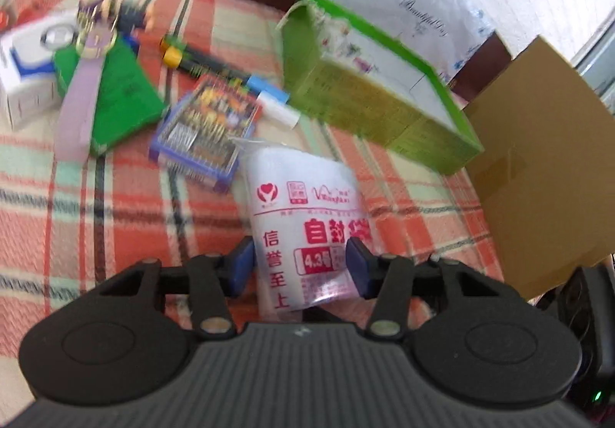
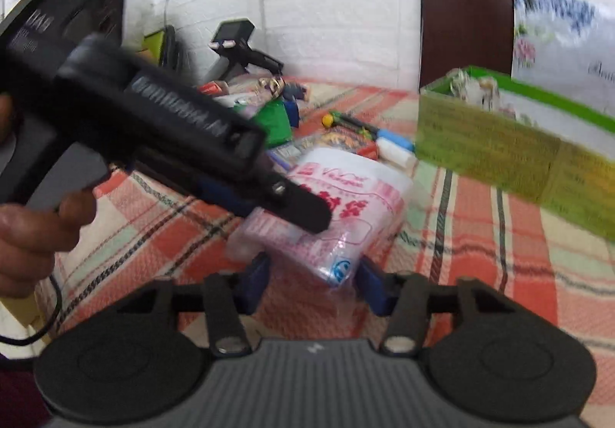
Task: Organize objects
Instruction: 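Carry the plastic bag pack into the green box and release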
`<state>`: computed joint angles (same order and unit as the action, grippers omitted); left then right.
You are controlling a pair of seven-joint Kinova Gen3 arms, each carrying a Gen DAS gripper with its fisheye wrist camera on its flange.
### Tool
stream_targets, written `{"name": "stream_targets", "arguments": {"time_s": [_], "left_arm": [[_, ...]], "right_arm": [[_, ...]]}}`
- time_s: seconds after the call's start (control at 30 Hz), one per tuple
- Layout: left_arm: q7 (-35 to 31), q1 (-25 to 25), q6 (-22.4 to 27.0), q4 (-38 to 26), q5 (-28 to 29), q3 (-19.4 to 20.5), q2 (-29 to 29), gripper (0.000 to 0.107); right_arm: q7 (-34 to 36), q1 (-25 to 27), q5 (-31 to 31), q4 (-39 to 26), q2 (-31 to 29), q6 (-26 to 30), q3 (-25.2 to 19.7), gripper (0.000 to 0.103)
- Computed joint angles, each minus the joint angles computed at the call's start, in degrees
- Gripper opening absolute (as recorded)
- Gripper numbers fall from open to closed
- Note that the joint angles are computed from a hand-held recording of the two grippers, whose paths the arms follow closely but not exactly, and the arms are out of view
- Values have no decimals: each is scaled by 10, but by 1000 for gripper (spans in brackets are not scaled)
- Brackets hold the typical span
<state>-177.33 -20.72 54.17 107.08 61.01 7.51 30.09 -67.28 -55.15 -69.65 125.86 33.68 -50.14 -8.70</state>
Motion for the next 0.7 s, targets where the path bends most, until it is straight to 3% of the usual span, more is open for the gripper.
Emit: {"name": "stream_targets", "arguments": {"time_s": [0.17, 0.33, 0.47, 0.7], "left_arm": [[-79, -9, 24, 11, 64, 12, -29, 53], [-71, 44, 17, -39, 92, 18, -18, 53], [-68, 89, -16, -79, 120, 35, 3, 53], [-16, 163, -86, -156, 98, 68, 51, 54]], "right_arm": [[16, -71, -37, 11, 14, -117, 25, 27], [55, -27, -64, 4, 14, -188, -1, 27], [67, 17, -70, 1, 7, -204, 2, 26], [107, 92, -105, -26, 26, -207, 14, 27]]}}
